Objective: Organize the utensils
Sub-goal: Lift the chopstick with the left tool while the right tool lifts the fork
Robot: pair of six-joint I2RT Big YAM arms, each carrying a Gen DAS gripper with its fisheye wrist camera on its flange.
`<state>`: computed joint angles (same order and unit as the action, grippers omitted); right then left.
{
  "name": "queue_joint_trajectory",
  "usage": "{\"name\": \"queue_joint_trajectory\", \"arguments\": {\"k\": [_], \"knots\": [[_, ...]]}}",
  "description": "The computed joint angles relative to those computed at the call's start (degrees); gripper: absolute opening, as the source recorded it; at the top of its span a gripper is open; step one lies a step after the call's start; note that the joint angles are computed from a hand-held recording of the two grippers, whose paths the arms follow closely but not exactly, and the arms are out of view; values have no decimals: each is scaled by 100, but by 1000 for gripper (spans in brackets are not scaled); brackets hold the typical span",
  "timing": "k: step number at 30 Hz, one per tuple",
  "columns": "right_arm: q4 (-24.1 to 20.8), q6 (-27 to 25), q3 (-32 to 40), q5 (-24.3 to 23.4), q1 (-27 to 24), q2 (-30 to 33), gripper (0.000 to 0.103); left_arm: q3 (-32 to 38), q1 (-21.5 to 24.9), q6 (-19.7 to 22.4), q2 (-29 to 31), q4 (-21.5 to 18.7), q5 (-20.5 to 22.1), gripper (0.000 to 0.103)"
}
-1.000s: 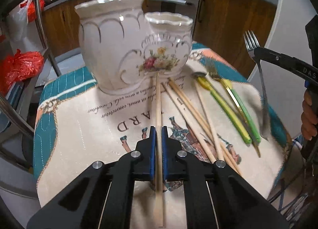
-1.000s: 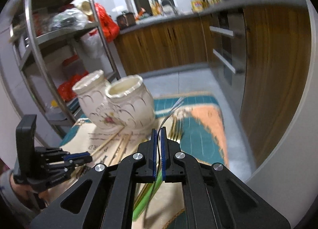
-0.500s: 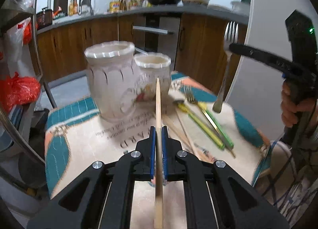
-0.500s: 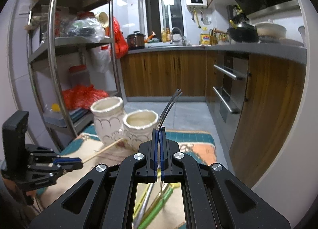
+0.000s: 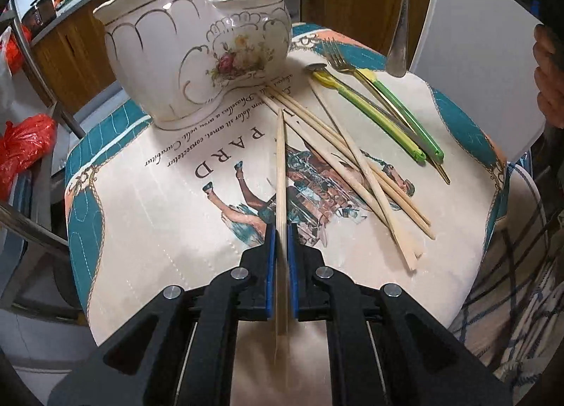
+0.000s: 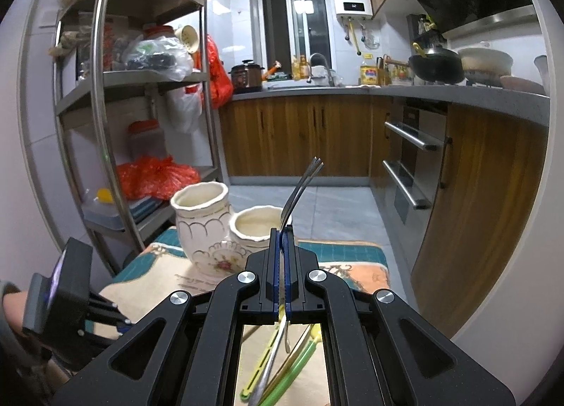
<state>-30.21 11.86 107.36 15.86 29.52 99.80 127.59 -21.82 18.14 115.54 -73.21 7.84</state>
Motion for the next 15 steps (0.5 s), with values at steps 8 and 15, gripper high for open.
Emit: {"name": "queue_joint_trajectory", "arguments": {"k": [8, 15], "knots": [[59, 31, -34, -39, -3, -29, 3, 0, -9, -20, 13, 87, 26, 6], [32, 24, 53, -80, -16, 7, 3, -801, 138, -239, -534, 1439, 846, 6]]}}
